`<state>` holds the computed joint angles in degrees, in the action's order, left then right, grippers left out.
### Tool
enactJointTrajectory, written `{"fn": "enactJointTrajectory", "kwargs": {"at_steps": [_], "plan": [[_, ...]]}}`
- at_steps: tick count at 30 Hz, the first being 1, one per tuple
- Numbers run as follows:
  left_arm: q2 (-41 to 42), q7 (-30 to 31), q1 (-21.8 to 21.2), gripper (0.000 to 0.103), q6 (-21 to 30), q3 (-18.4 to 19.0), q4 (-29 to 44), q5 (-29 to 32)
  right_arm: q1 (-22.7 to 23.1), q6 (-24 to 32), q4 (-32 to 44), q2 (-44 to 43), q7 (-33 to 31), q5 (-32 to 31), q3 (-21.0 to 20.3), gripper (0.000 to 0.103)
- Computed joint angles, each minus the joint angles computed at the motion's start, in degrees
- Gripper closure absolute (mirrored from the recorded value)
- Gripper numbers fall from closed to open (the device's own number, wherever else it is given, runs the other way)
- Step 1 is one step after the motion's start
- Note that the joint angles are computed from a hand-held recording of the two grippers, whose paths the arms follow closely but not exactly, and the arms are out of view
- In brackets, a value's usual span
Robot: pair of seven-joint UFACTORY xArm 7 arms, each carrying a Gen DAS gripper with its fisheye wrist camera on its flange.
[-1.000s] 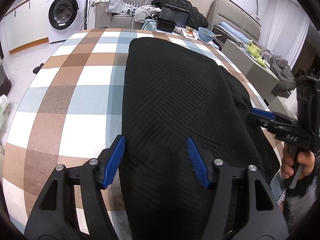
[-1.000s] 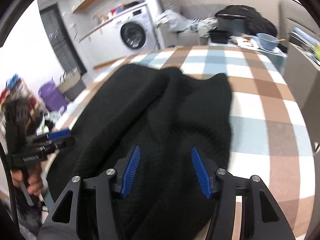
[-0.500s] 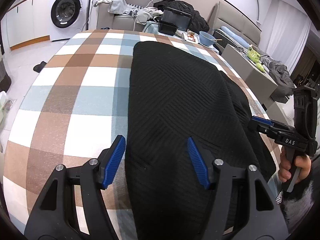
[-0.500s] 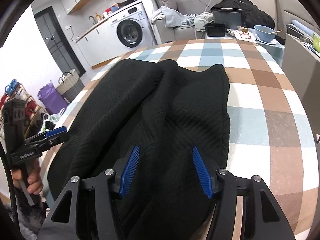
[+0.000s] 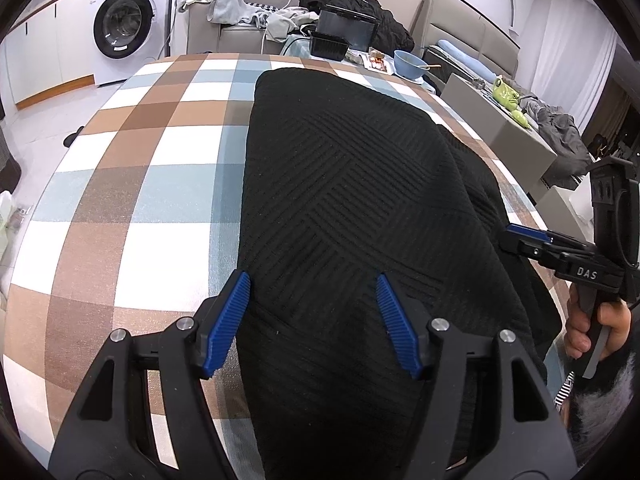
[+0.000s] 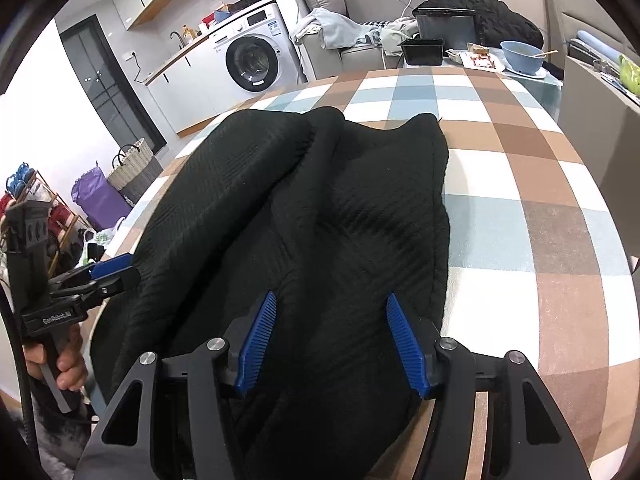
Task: Fold small clothes
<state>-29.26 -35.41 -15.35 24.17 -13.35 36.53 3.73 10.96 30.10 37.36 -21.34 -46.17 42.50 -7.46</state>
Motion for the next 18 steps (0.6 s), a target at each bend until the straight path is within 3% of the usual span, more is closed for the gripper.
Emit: {"fn": "enactJointTrajectory", "kwargs": {"at_steps": [13,18], "plan": [[0.61,-0.27,0.14,0.037,0.62,0.07,0.17,0.82,1.15,1.26,-0.5,-0.91,-1.01,-1.15,0.45,0.04],[1.1,-0.78,0.54,0.037,0.73,-0.06,0.04,0.97,0.06,-3.85,-2.93,-0.71,1.86,-7.04,4.01,0.019]]}}
